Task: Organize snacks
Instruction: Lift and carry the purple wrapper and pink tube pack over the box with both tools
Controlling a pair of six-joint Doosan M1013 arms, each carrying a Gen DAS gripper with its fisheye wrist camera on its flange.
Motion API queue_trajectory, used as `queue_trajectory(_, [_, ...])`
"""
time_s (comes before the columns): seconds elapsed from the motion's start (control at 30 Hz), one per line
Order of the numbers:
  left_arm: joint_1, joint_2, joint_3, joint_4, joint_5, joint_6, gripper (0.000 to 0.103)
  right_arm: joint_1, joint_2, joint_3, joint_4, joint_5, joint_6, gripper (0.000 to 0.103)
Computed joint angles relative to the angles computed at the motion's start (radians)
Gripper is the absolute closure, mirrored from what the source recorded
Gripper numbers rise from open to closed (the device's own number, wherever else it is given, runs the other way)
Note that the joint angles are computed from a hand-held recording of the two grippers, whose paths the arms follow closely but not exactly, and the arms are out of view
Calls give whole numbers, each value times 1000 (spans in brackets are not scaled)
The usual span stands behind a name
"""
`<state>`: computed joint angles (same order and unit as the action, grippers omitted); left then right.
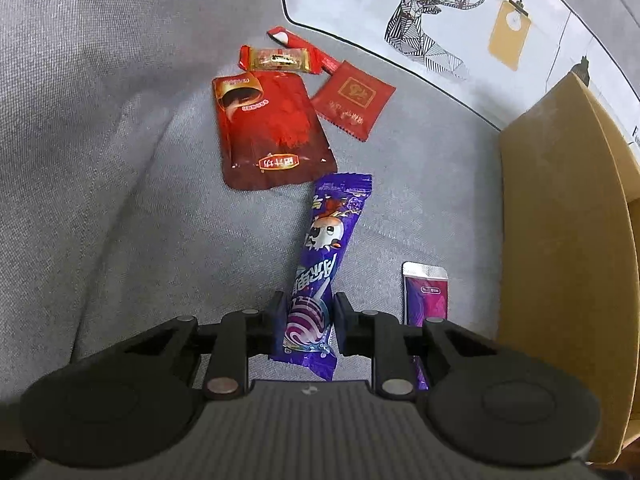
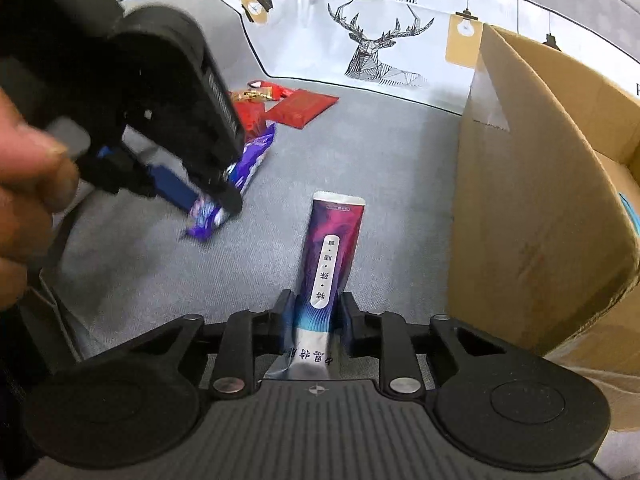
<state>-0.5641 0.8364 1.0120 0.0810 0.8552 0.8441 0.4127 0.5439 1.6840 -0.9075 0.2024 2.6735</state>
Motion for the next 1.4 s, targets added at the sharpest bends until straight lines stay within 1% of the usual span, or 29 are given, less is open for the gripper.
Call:
queue_trajectory(0.23, [-6, 9, -12, 20, 9, 7, 77, 4, 6, -4, -64, 2, 48, 74])
queue_trajectory(0.4, [-11, 5, -6, 38, 4, -8, 77, 10, 2, 7, -222, 2, 189, 79])
queue_trajectory(0.47, [-12, 2, -1, 47, -1, -14, 77, 14, -3, 16, -336, 2, 300, 80])
queue_trajectory(0.57, [-13, -4, 8, 57, -14, -21, 77, 20, -11, 32, -556, 6, 512, 80])
queue_trajectory(0.67, [-13, -14, 22, 70, -31, -35, 77, 23, -18, 47, -737, 17, 686, 80])
queue_trajectory(0.83, [-16, -28, 40, 108, -60, -79, 77, 26, -30, 64, -919, 35, 879, 80])
queue_trajectory(0.87, [-17, -32, 45, 122, -69, -89, 77, 26, -33, 65, -941, 37, 905, 80])
queue_trajectory(0.97, [-23, -39, 53, 171, -92, -126, 77, 25, -44, 74, -1062, 51, 1032, 80])
queue_trajectory(1.1, [-31, -46, 60, 230, -117, -168, 77, 24, -60, 85, -1200, 87, 1172, 80])
queue_trajectory(1.23, [-36, -46, 57, 257, -125, -177, 77, 22, -79, 96, -1279, 127, 1252, 80])
queue_trajectory(1.4, [-37, -46, 59, 259, -131, -182, 77, 9, -92, 100, -1287, 148, 1268, 80])
